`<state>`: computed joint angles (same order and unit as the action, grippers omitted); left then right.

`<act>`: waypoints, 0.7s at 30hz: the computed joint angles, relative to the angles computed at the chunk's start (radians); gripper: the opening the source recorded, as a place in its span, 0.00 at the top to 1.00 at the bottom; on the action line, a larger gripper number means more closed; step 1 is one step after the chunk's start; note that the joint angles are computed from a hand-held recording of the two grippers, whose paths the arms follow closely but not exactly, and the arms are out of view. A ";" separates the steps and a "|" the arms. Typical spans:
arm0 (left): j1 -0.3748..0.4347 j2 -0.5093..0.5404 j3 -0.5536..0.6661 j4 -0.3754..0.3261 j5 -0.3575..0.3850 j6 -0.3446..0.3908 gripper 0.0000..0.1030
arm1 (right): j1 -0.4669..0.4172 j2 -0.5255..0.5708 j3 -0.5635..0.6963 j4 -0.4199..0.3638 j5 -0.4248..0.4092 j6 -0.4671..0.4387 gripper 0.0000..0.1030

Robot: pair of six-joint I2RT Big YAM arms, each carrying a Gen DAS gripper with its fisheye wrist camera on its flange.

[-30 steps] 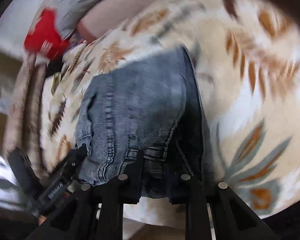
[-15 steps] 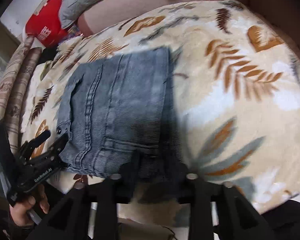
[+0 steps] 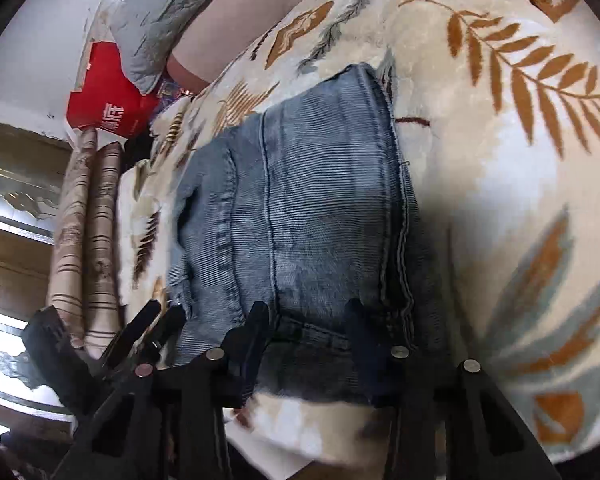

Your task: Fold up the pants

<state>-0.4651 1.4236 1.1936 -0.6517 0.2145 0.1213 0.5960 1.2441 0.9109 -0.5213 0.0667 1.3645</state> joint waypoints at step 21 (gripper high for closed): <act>0.013 0.068 0.027 -0.070 0.068 0.016 0.16 | -0.176 0.180 0.204 -0.163 -0.007 -0.260 0.38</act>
<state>-0.4520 1.4920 1.2206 -0.7221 0.2827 0.1371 0.4196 1.4241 1.1151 -0.6838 0.0601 1.1044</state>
